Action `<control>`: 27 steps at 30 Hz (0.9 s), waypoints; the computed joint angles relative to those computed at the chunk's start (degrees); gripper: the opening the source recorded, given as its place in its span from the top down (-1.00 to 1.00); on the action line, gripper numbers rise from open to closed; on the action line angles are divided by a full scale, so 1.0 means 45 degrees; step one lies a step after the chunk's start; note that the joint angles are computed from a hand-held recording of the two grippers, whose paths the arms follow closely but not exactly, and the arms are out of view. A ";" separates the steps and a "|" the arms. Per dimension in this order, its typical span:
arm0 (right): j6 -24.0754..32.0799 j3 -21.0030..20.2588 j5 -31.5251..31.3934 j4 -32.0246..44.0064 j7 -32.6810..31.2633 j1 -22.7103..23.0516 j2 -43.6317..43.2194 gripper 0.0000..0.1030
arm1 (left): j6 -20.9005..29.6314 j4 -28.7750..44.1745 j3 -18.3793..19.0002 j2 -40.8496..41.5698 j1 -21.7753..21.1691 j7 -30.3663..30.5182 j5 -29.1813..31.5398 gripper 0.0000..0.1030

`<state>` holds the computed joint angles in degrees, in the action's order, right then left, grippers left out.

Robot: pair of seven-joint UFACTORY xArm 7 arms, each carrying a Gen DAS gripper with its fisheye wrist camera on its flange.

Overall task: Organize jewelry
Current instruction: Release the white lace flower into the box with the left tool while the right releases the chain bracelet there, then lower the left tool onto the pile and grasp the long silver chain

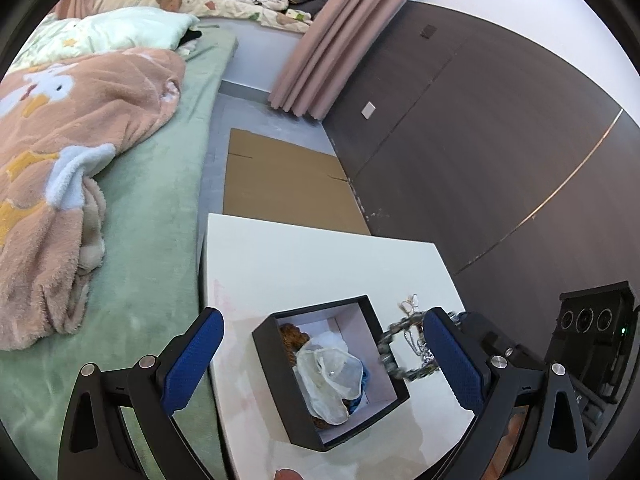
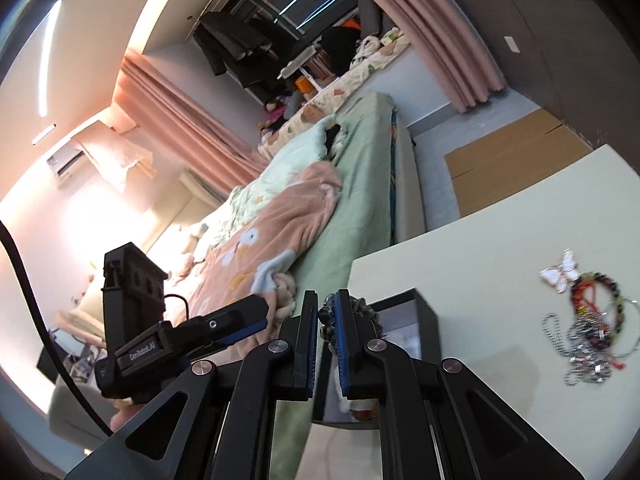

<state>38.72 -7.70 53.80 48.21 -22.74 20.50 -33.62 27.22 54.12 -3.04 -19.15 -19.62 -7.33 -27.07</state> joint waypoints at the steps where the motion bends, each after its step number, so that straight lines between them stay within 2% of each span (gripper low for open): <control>1: 0.0217 0.0011 -0.0079 0.0116 0.0074 0.0051 0.0133 0.79 | -0.0019 -0.0016 0.0013 -0.0015 0.0023 -0.0021 0.0008 -0.94; 2: 0.0749 -0.0137 -0.0064 0.0322 0.0046 0.0193 0.0353 0.70 | -0.0042 -0.0042 0.0021 -0.0040 0.0041 -0.0047 0.0011 -0.94; 3: 0.1174 -0.0206 -0.0039 0.0457 0.0062 0.0216 0.0505 0.35 | -0.0057 -0.0065 0.0041 -0.0060 0.0046 -0.0054 -0.0003 -0.94; 4: 0.1359 -0.0160 -0.0028 0.0495 0.0120 0.0127 0.0555 0.13 | -0.0053 -0.0079 0.0063 -0.0067 0.0046 -0.0049 -0.0015 -0.94; 5: 0.1182 0.0008 -0.0018 0.0346 0.0186 -0.0043 0.0428 -0.17 | -0.0035 -0.0074 0.0058 -0.0061 0.0057 -0.0074 0.0003 -0.94; 9: 0.1074 -0.0063 0.0053 0.0146 -0.0021 -0.0297 0.0097 -0.20 | 0.0035 -0.0049 0.0060 -0.0040 0.0043 -0.0096 -0.0002 -0.94; 16: 0.0895 -0.0387 -0.0822 -0.0257 0.0740 -0.1285 -0.0563 -0.20 | -0.0046 0.0201 -0.0096 0.0101 -0.0136 -0.0072 0.0014 -0.94; 27: 0.0716 -0.0908 -0.2848 -0.0612 0.2894 -0.2802 -0.1018 -0.20 | -0.0595 0.1339 -0.0726 0.1371 -0.0709 0.0103 -0.0031 -0.94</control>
